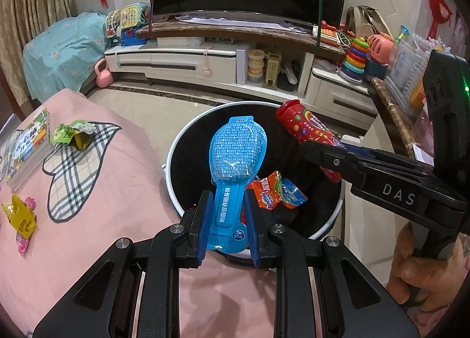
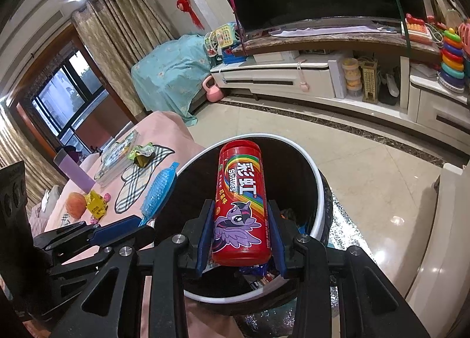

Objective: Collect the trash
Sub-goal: 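Carry the blue brush and red Skittles tube over the bin, then open the left tool to drop the brush while the right tool drops the tube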

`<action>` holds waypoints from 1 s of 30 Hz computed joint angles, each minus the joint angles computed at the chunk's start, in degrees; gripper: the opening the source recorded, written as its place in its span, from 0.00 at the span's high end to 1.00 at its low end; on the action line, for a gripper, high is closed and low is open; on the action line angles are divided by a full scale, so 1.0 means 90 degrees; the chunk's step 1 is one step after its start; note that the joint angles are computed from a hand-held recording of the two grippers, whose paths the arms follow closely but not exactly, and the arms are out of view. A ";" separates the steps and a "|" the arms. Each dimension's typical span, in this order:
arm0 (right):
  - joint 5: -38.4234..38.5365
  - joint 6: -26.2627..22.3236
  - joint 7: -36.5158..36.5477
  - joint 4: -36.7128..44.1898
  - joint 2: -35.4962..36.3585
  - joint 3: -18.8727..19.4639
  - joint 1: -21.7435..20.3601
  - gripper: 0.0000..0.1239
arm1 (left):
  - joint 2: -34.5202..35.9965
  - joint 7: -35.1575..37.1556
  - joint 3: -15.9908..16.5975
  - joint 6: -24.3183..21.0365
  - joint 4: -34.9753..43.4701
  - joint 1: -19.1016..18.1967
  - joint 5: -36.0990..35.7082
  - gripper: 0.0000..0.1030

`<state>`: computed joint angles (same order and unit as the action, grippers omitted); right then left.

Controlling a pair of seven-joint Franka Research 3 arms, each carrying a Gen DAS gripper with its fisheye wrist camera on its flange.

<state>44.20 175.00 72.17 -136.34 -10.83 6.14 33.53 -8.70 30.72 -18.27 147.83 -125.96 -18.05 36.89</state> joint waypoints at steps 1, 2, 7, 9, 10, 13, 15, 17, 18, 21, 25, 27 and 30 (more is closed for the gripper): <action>-0.0045 -0.0027 0.0036 0.0013 0.0017 0.0011 -0.0024 0.72 | 0.0018 0.0015 0.0006 -0.0003 0.0017 -0.0002 -0.0026 0.80; -0.0089 -0.0059 0.0068 0.0041 0.0035 0.0018 -0.0048 0.72 | 0.0023 0.0036 0.0011 -0.0004 0.0023 -0.0008 -0.0051 0.80; -0.0213 -0.0130 0.0145 0.0091 0.0087 0.0049 -0.0124 0.72 | 0.0083 0.0094 0.0017 -0.0012 0.0078 -0.0021 -0.0067 0.80; -0.0290 -0.0165 0.0187 0.0137 0.0125 0.0061 -0.0165 0.72 | 0.0091 0.0121 0.0023 -0.0009 0.0083 -0.0027 -0.0075 0.80; -0.0328 -0.0181 0.0217 0.0146 0.0134 0.0074 -0.0186 0.72 | 0.0101 0.0139 0.0026 -0.0009 0.0089 -0.0031 -0.0090 0.80; -0.0413 -0.0196 0.0272 0.0148 0.0147 0.0099 -0.0227 0.72 | 0.0125 0.0156 0.0031 -0.0020 0.0109 -0.0034 -0.0096 0.80; -0.0500 -0.0221 0.0349 0.0160 0.0156 0.0121 -0.0262 0.72 | 0.0135 0.0160 0.0034 -0.0022 0.0119 -0.0036 -0.0101 0.80; -0.0577 -0.0230 0.0415 0.0165 0.0163 0.0138 -0.0288 0.72 | 0.0158 0.0159 0.0033 -0.0038 0.0147 -0.0040 -0.0108 0.80; -0.0581 -0.0228 0.0420 0.0167 0.0167 0.0133 -0.0284 0.72 | 0.0168 0.0159 0.0034 -0.0046 0.0158 -0.0043 -0.0109 0.80; -0.0574 -0.0237 0.0431 0.0188 0.0189 0.0117 -0.0283 0.72 | 0.0199 0.0209 0.0053 -0.0044 0.0188 -0.0057 -0.0186 0.79; -0.0589 -0.0271 0.0477 0.0197 0.0192 0.0119 -0.0295 0.71 | 0.0206 0.0219 0.0052 -0.0146 0.0219 -0.0070 -0.0235 0.68; -0.0549 -0.0332 0.0451 0.0221 0.0199 0.0096 -0.0284 0.68 | 0.0096 0.0045 0.0029 -0.0130 0.0128 -0.0051 -0.0107 0.48; -0.0371 -0.0328 0.0339 0.0200 0.0160 0.0066 -0.0240 0.63 | -0.0125 -0.0272 -0.0036 -0.0165 -0.0043 -0.0009 0.0181 0.38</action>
